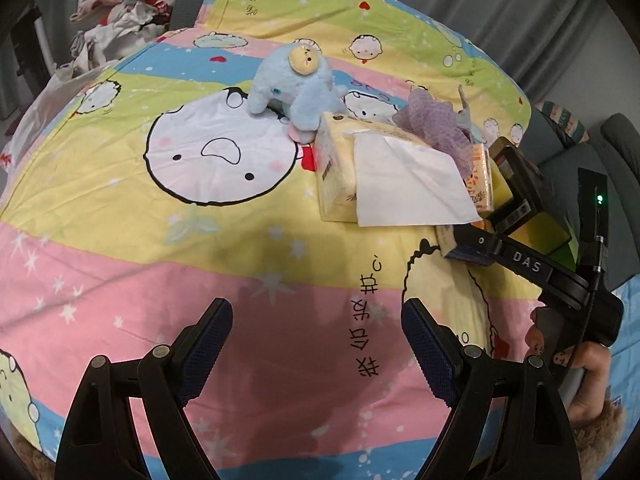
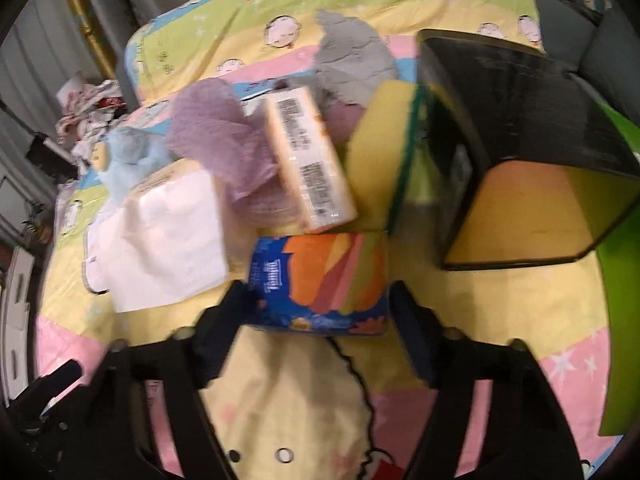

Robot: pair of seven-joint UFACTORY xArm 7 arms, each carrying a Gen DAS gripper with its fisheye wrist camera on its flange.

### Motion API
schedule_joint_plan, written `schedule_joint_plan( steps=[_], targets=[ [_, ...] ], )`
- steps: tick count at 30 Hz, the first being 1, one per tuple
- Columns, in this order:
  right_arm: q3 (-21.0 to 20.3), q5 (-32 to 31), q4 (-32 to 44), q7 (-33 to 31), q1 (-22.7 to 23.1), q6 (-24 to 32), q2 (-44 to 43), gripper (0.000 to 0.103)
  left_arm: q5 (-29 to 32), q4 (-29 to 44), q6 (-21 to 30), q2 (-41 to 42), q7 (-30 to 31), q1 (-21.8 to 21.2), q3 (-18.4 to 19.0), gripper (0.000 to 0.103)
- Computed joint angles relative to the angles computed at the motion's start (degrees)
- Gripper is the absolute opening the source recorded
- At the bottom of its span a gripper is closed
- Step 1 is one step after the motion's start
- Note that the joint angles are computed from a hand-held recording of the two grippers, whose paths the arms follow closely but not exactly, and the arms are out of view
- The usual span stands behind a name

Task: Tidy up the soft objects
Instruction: 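Move the right tool down to the blue Tempo tissue pack, then close the right tool on the Tempo tissue pack and lift it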

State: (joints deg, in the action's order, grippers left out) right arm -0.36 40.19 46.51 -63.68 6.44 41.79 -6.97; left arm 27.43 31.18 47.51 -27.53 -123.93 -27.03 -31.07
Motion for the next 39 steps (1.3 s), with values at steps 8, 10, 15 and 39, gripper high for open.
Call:
schedule_joint_plan(
  steps=[8,10,15,39],
  targets=[
    [0.74,-0.77,-3.53,-1.31,1.77,-6.57,-2.43,0.097,0.33,1.07,0.41,0.68,0.69,-0.42,-0.05,0.087],
    [1.20,-2.23,-3.59,-0.23,2.43,-9.09,-1.62,0.090,0.26,1.14,0.60,0.55,0.60,-0.50,-0.06,0.087],
    [1.16,-4.05,-3.91,1.67,3.07,-10.18,-1.45,0.073,0.30,1.30,0.97,0.36,0.48,-0.66,-0.21,0.087],
    [-9.72,-4.04,-4.08,0.73,-4.08,18.10,-12.85,0.087,7.11,9.34,4.44,9.44,2.42,-1.81,0.28,0.087]
  ],
)
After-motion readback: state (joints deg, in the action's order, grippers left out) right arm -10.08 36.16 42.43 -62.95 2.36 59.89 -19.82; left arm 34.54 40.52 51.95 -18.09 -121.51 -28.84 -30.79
